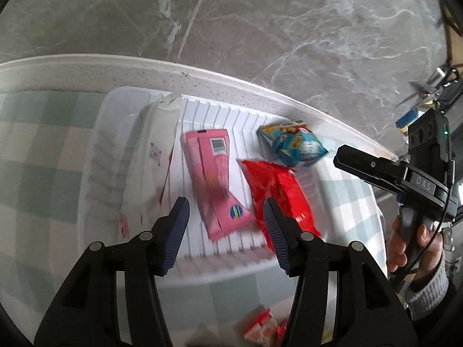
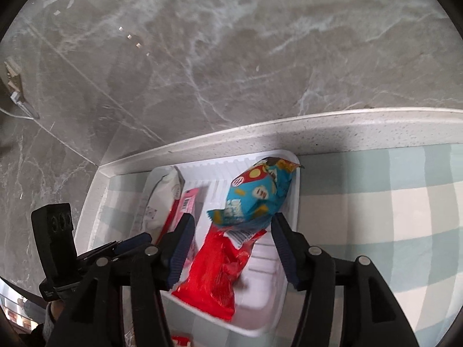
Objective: Organize snacks
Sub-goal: 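Place the pink bar and panda packet into the white tray, open both tools, then grasp the clear packet with the left tool while the right tool grasps the blue packet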
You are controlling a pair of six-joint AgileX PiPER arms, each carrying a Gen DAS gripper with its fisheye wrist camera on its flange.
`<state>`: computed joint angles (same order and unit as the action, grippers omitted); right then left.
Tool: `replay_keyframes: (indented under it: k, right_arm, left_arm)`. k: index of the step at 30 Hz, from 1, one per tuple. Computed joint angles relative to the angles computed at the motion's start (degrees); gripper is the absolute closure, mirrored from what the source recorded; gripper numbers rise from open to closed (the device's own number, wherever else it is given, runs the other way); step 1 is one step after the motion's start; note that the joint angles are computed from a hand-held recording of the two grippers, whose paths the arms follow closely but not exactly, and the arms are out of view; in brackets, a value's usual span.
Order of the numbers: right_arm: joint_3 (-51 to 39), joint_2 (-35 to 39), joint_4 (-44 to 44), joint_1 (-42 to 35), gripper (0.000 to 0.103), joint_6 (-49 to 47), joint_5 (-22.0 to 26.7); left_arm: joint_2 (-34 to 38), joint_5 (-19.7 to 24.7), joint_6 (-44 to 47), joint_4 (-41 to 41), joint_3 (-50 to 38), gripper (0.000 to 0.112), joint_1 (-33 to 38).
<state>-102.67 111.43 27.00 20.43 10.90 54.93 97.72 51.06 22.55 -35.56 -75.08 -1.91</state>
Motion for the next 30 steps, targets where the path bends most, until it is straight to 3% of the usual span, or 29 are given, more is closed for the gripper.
replay_keyframes:
  k: [3, 16, 23, 30]
  right_arm:
    - [4.8, -4.5, 0.9, -0.1, 0.043, -0.6, -1.3]
    - [30.1, -28.3, 0.1, 5.9, 0.037, 3.8, -5.4]
    - [38.3, -34.5, -3.0, 13.7, 0.037, 9.0, -6.0]
    - [41.6, -37.1, -5.2, 21.6, 0.037, 12.2, -6.0]
  left_arm:
    - [-5.2, 0.2, -0.7, 1.2, 3.5, 0.060, -0.6]
    - [-28.3, 9.5, 3.0, 7.1, 18.8, 0.059, 5.6]
    - [-37.5, 12.9, 6.0, 12.7, 27.4, 0.059, 10.2]
    - [-40.7, 13.3, 11.2, 16.1, 33.6, 0.059, 15.2]
